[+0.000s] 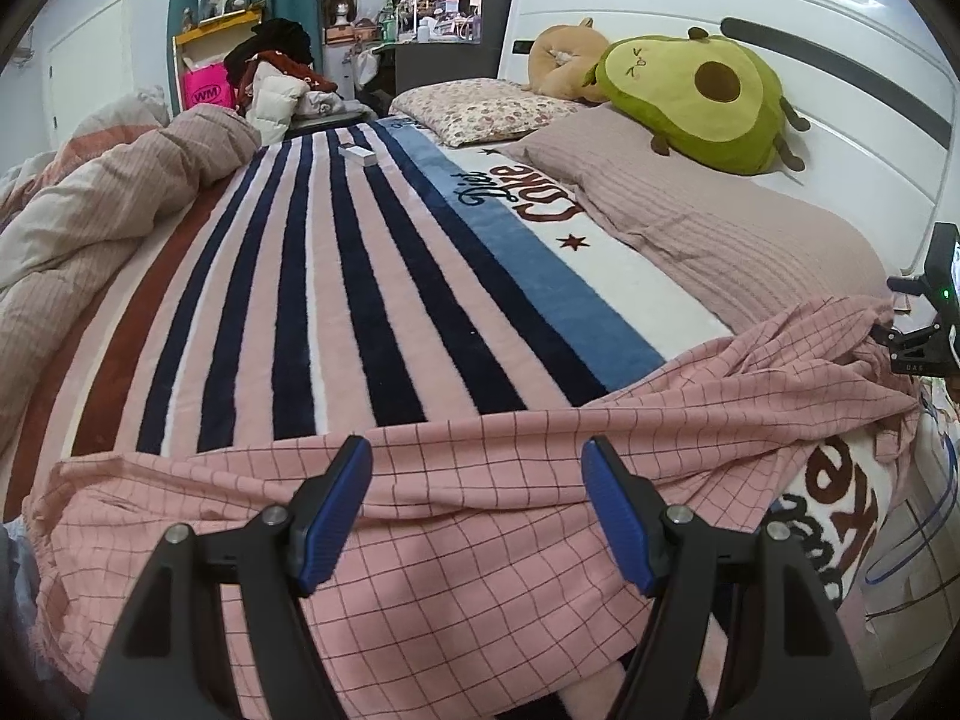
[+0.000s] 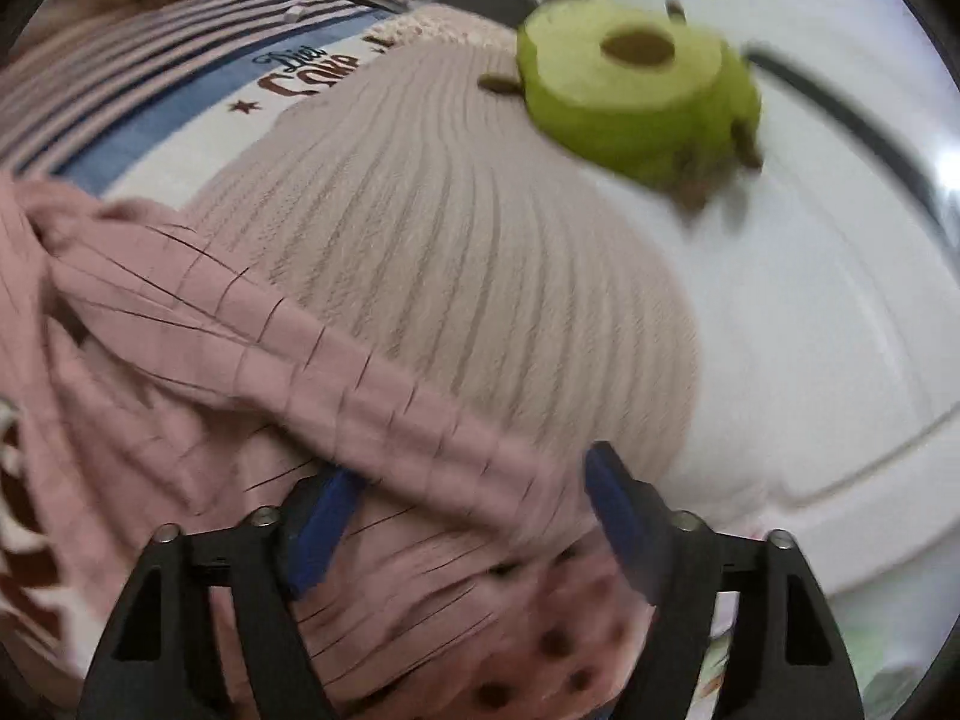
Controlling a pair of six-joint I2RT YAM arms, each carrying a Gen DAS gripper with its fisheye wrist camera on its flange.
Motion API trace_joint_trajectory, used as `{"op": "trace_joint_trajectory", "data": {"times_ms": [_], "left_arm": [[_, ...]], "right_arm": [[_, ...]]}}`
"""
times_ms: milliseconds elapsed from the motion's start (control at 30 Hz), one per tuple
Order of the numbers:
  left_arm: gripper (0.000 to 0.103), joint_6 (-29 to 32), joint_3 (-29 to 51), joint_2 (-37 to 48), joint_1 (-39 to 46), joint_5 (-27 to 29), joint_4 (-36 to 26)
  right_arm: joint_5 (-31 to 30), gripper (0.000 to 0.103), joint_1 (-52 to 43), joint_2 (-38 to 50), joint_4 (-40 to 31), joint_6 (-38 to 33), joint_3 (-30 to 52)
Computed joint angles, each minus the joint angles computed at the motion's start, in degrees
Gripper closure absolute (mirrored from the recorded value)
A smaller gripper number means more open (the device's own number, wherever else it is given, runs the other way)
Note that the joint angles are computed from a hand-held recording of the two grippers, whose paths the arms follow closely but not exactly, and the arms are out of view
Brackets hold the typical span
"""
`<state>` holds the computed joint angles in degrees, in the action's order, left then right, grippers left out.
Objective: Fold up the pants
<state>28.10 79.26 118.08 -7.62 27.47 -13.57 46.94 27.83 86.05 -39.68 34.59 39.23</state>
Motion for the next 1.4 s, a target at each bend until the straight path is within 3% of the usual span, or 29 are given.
{"op": "trace_joint_trajectory", "data": {"times_ms": [100,133,167,200,233,267,533,700,800,900,933,1067,1200,1233,1300,1333,1400], "left_arm": [[0.035,-0.3,-0.1,-0.1,-0.2,0.1,0.3],[0.035,-0.4,-0.2,-0.2,-0.3,0.2,0.4],[0.035,-0.5,-0.1,-0.2,-0.3,0.3,0.4],[0.035,-0.5,-0.2,-0.3,-0.4,0.5,0.4],[0.035,-0.6,-0.3,-0.4,-0.5,0.5,0.5],[0.035,-0.6,-0.4,-0.4,-0.5,0.6,0.5],[0.035,-1.1,0.5,0.2,-0.3,1.8,0.5],[0.035,-2.4,2.3,1.5,0.3,2.7,0.6],[0.035,-2.8,2.9,2.3,0.9,3.1,0.4],[0.035,-2.5,2.9,2.9,1.5,3.1,0.1],[0.035,-2.4,3.0,3.1,1.7,3.0,-0.1],[0.035,-2.0,3.2,3.3,1.6,2.2,-1.0],[0.035,-1.5,2.6,2.3,1.1,1.9,-0.9],[0.035,-1.6,2.4,2.1,1.0,1.9,-0.8],[0.035,-2.0,2.4,2.0,1.1,2.2,-0.6],[0.035,-2.3,2.3,1.9,1.1,2.2,-0.4],[0.035,-2.8,2.7,2.2,1.2,2.3,-0.2]], "right_arm": [[-1.4,0.027,-0.7,-0.8,4.0,-6.5,-1.2],[-3.1,0.037,-1.7,-1.8,5.4,-9.2,-1.9],[-6.0,0.061,-2.6,-3.4,6.5,-11.2,-2.9],[-10.1,0.073,-3.7,-5.4,6.6,-12.7,-3.3],[-13.1,0.097,-4.3,-5.8,5.3,-12.6,-2.6],[-13.6,0.101,-4.4,-5.1,3.8,-12.5,-1.5],[3.4,0.102,2.4,-3.9,-9.3,-3.7,9.5],[18.8,0.101,3.3,0.6,-11.0,-10.1,21.3],[22.5,0.101,4.5,1.8,-8.8,-13.6,23.0],[15.7,0.102,5.1,3.3,-14.6,-3.9,20.6],[12.7,0.102,4.2,3.8,-13.4,-2.7,18.2],[3.6,0.102,6.1,2.6,-14.0,13.3,6.3],[-2.5,0.101,6.5,-5.3,-8.9,16.7,-1.7],[-3.9,0.098,6.6,-7.4,-9.1,16.7,-2.2],[-5.5,0.077,6.9,-11.1,-10.1,16.2,-1.4],[-6.0,0.062,7.3,-12.9,-10.5,15.6,-0.4],[-6.9,0.058,7.4,-16.6,-8.4,11.8,1.2]]}}
